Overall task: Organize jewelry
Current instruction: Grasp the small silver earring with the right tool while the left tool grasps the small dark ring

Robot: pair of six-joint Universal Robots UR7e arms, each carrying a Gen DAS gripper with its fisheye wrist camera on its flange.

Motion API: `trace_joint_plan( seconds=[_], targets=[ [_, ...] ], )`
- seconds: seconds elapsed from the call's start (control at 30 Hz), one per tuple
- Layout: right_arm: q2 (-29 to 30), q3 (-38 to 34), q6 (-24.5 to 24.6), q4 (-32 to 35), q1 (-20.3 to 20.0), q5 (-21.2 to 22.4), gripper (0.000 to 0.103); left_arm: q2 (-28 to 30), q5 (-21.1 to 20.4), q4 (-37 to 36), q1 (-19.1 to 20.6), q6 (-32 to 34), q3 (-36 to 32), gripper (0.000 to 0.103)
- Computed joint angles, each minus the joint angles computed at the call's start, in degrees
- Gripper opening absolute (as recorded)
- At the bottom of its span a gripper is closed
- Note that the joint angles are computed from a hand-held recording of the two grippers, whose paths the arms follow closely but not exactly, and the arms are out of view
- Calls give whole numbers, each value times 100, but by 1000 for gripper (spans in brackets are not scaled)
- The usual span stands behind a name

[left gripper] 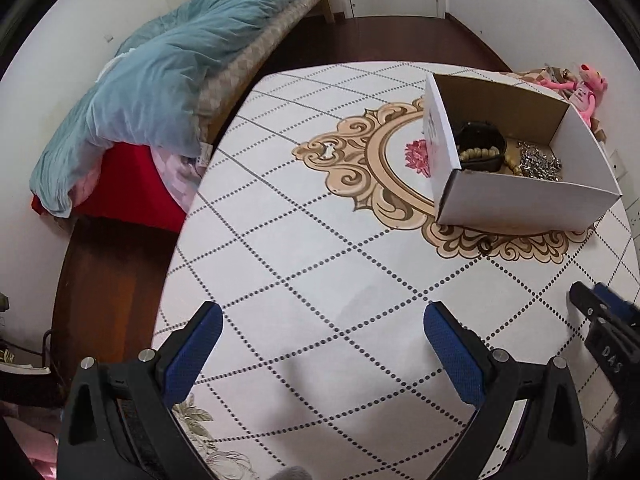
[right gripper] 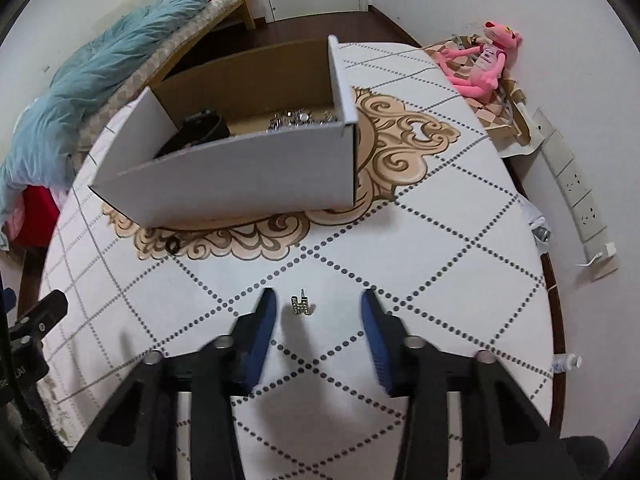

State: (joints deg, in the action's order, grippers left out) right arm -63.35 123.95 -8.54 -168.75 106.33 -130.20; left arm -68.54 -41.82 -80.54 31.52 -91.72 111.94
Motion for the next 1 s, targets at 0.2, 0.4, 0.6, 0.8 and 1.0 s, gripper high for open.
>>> trace_joint_plan(
  seconds=[0.2, 0.4, 0.6, 0.8, 1.0],
  targets=[
    [32, 132, -248, -423, -27, 11, 9, 155, 93, -936, 123, 623, 96, 102],
    [-275, 139, -2, -437, -196, -8, 9, 607, 213, -2316, 287, 1611, 110, 91],
    [-479, 116, 33, -405, -389, -167, 9, 1061, 242, -2658, 463, 2013, -139, 69],
    [-589, 82, 9, -419, -547, -155, 9, 1195, 413, -2937, 477, 2256, -157, 47],
    [-608, 69, 36, -396, -533, -141, 9, 1224, 360, -3347, 509, 2620, -131, 10]
  ],
)
